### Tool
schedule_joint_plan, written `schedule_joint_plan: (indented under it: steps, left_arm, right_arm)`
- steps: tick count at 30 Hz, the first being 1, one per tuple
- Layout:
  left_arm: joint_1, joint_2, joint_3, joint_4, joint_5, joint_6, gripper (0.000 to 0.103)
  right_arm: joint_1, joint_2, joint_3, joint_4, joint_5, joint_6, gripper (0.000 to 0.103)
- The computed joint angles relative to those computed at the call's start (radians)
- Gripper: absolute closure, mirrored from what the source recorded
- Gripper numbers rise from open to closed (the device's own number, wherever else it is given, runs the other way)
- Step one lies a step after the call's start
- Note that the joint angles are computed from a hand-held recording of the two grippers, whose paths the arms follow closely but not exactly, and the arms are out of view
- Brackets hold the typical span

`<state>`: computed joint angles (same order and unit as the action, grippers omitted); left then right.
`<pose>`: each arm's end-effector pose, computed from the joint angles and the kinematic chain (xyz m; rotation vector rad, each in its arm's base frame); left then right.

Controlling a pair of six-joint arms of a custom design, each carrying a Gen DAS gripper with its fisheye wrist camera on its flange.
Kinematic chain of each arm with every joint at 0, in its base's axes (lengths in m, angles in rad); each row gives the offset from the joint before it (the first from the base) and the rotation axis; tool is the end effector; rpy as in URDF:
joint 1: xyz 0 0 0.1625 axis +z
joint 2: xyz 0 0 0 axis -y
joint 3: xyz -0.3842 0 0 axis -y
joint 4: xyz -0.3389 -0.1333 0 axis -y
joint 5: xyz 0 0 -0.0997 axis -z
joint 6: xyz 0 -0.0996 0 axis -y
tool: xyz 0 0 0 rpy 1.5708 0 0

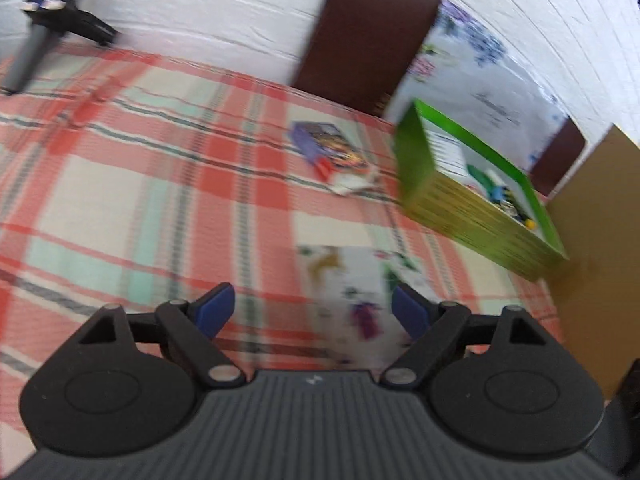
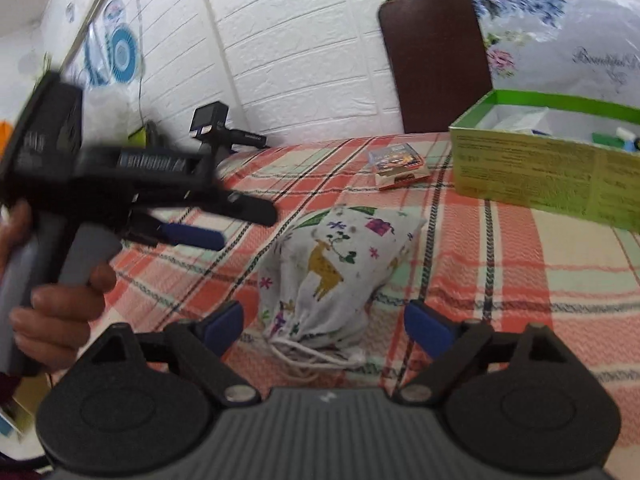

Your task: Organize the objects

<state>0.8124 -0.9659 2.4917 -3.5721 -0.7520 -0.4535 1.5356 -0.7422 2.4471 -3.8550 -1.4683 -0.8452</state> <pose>-0.0936 -0.3983 0.1251 0.1198 2.5099 -1.1154 0.1302 -0.3803 0.0580 1.1702 -2.6183 0.8358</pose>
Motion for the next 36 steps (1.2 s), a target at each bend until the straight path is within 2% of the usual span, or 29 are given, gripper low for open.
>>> schedule_joint_plan:
  steps: [2, 3, 4, 5, 6, 7, 8, 9, 13, 16, 20, 26, 28, 29, 30, 31, 32, 34, 36]
  left_arm:
    - [0.024, 0.021, -0.041, 0.043, -0.068, -0.013, 0.006]
    - [0.041, 0.033, -0.065, 0.072, -0.099, -0.016, 0.01]
    - [0.055, 0.052, -0.09, 0.1, -0.12, -0.018, 0.023]
    - [0.06, 0.074, -0.1, 0.087, -0.131, -0.01, 0.027]
    - [0.051, 0.086, -0.102, 0.064, -0.128, -0.003, 0.039]
    - [0.036, 0.077, -0.107, 0.084, -0.117, -0.011, 0.046]
    - [0.021, 0.064, -0.113, 0.113, -0.107, -0.015, 0.048]
    - [0.003, 0.053, -0.119, 0.133, -0.099, -0.014, 0.049]
    - [-0.059, 0.083, -0.176, 0.076, -0.06, 0.122, 0.049]
    - [-0.046, 0.125, -0.286, 0.089, -0.098, 0.244, 0.049]
    - [-0.006, 0.207, -0.48, 0.169, -0.164, 0.349, 0.049]
    - [0.035, 0.358, -0.767, 0.279, -0.209, 0.479, 0.048]
    - [0.044, 0.414, -0.862, 0.308, -0.185, 0.515, 0.04]
    - [0.042, 0.451, -0.909, 0.307, -0.133, 0.54, 0.037]
    - [0.038, 0.494, -0.958, 0.303, -0.057, 0.569, 0.035]
    - [0.035, 0.531, -1.003, 0.314, 0.019, 0.586, 0.035]
    - [0.033, 0.556, -1.034, 0.336, 0.081, 0.582, 0.035]
    - [0.036, 0.566, -1.041, 0.349, 0.125, 0.561, 0.035]
    - [0.033, 0.564, -1.015, 0.313, 0.166, 0.579, 0.035]
  right_arm:
    - [-0.001, 0.033, -0.02, -0.017, -0.019, -0.048, 0.013]
    - [0.004, 0.037, -0.042, 0.013, -0.035, -0.046, 0.019]
    - [0.004, 0.038, -0.055, 0.038, -0.032, -0.044, 0.023]
    - [0.001, 0.032, -0.06, 0.067, -0.009, -0.058, 0.043]
    - [0.01, 0.037, -0.064, 0.063, -0.016, -0.057, 0.046]
    - [0.008, 0.039, -0.059, 0.049, -0.007, -0.062, 0.049]
    - [-0.001, 0.037, -0.048, 0.029, 0.018, -0.076, 0.057]
    - [-0.009, 0.034, -0.036, 0.005, 0.042, -0.09, 0.06]
    - [-0.033, 0.053, -0.012, -0.182, 0.153, -0.109, 0.06]
    - [-0.046, 0.046, -0.043, -0.245, 0.187, -0.087, 0.06]
    - [-0.052, 0.013, -0.134, -0.223, 0.174, -0.023, 0.06]
    - [-0.064, -0.01, -0.319, -0.112, 0.124, 0.057, 0.06]
    - [-0.063, 0.011, -0.404, -0.082, 0.082, 0.068, 0.059]
    - [-0.057, 0.031, -0.464, -0.06, 0.04, 0.077, 0.055]
    - [-0.05, 0.052, -0.525, -0.028, -0.014, 0.086, 0.044]
    - [-0.04, 0.075, -0.582, -0.003, -0.079, 0.104, 0.04]
    - [-0.042, 0.092, -0.619, -0.003, -0.102, 0.133, 0.039]
    - [-0.068, 0.087, -0.626, 0.008, -0.05, 0.199, 0.038]
    - [-0.088, 0.093, -0.617, -0.033, -0.021, 0.222, 0.034]
